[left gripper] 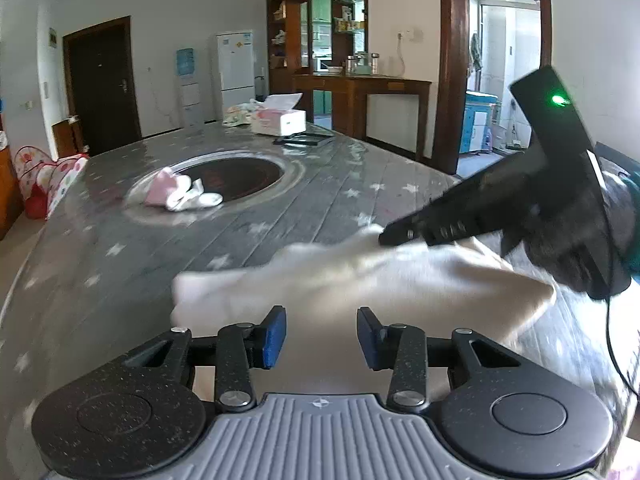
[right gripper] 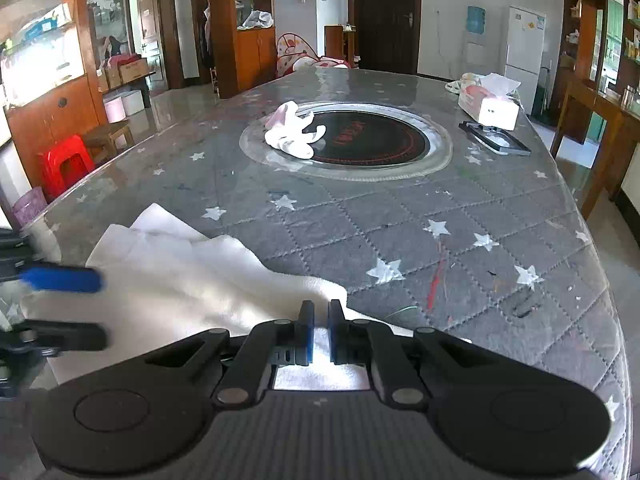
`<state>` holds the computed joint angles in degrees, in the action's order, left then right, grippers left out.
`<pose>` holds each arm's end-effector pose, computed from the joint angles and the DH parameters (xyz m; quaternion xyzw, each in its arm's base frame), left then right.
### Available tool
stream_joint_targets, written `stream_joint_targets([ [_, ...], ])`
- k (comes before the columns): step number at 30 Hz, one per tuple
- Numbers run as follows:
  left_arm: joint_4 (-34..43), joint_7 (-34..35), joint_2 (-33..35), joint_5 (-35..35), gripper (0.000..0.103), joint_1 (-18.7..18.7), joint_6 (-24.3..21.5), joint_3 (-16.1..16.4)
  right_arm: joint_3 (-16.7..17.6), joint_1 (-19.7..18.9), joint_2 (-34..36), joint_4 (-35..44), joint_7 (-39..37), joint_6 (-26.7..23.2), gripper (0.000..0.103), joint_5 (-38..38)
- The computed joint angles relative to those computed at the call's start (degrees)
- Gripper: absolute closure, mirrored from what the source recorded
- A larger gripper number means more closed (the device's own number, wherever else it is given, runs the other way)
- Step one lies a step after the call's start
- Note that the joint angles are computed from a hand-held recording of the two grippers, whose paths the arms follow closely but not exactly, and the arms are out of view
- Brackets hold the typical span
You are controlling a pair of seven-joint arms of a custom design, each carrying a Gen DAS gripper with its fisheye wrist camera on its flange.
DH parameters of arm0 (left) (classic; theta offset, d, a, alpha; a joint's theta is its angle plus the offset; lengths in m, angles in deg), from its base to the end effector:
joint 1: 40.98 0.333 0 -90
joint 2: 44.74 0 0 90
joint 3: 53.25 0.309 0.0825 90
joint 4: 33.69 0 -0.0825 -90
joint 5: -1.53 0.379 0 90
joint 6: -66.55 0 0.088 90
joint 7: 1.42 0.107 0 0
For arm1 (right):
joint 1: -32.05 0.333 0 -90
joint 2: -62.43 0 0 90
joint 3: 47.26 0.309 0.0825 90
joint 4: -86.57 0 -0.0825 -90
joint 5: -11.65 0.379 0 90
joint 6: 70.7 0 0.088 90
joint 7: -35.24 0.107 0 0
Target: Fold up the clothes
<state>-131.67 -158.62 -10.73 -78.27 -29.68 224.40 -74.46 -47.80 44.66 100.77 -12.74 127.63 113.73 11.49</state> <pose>0.6821 -0.0470 0.2823 -0.3396 0.8152 -0.4279 0.1924 0.6949 0.1501 0.2905 -0.7036 0.5893 -0.2453 0.3121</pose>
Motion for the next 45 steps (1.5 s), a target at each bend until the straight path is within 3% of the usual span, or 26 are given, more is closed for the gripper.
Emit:
stream_joint_targets([
  [2,-1.8,1.7,-1.3,-1.9,0.063,1.2,-0.1,-0.1,-0.5,0.5,0.1,0.2,0.1,-0.1,0.097,0.1],
  [8,-2.3,-5.6,-0.9,0.0,0.063,2.2,-3.5,2.0,-1.0,0.9,0.4,0.7,0.4,-0.3,0.097,0.1],
  [15,-4.2,-2.9,-3.3,-5.0,0.064,3.0,-4.3,2.1,-0.7,0.5,0.9,1.2,0.1,0.1,0.096,-0.1],
  [21,-3.6,-3.5,-3.5,-6.3,0.066,0.7,-4.1,4.3,-0.3,0.3,-2.8,-3.6,-0.7,3.4,0.095,-0.3],
  [29,-2.6,-5.1,-2.3,-3.7,0.066,-0.5,-2.3,4.4,11.3,-9.6,-12.8,-17.7,-4.6,6.5,0.093,-4.8],
  [32,-2.6,-5.4,-2.2,-3.0,0.066,-0.1,-1.9,3.9,13.3,-11.5,-14.6,-21.3,-4.0,6.9,0.093,-5.6],
  [35,-2.6,-6.1,-2.0,-2.4,0.066,0.1,-1.4,3.6,9.7,-7.7,-15.2,-23.4,-3.4,7.8,0.093,-4.7],
  [38,-2.5,-6.5,-1.7,-1.9,0.066,0.2,-0.8,3.2,8.7,-7.1,-14.5,-24.3,-2.2,9.4,0.093,-4.1],
  [43,-2.8,-7.7,-2.1,-0.6,0.065,0.4,-0.1,2.7,10.0,-9.3,-14.7,-24.9,0.4,10.6,0.093,-5.7],
  [45,-3.1,-8.0,-2.7,-0.7,0.064,0.9,-0.8,2.4,7.9,-7.3,-15.4,-25.4,0.2,11.4,0.093,-5.4],
])
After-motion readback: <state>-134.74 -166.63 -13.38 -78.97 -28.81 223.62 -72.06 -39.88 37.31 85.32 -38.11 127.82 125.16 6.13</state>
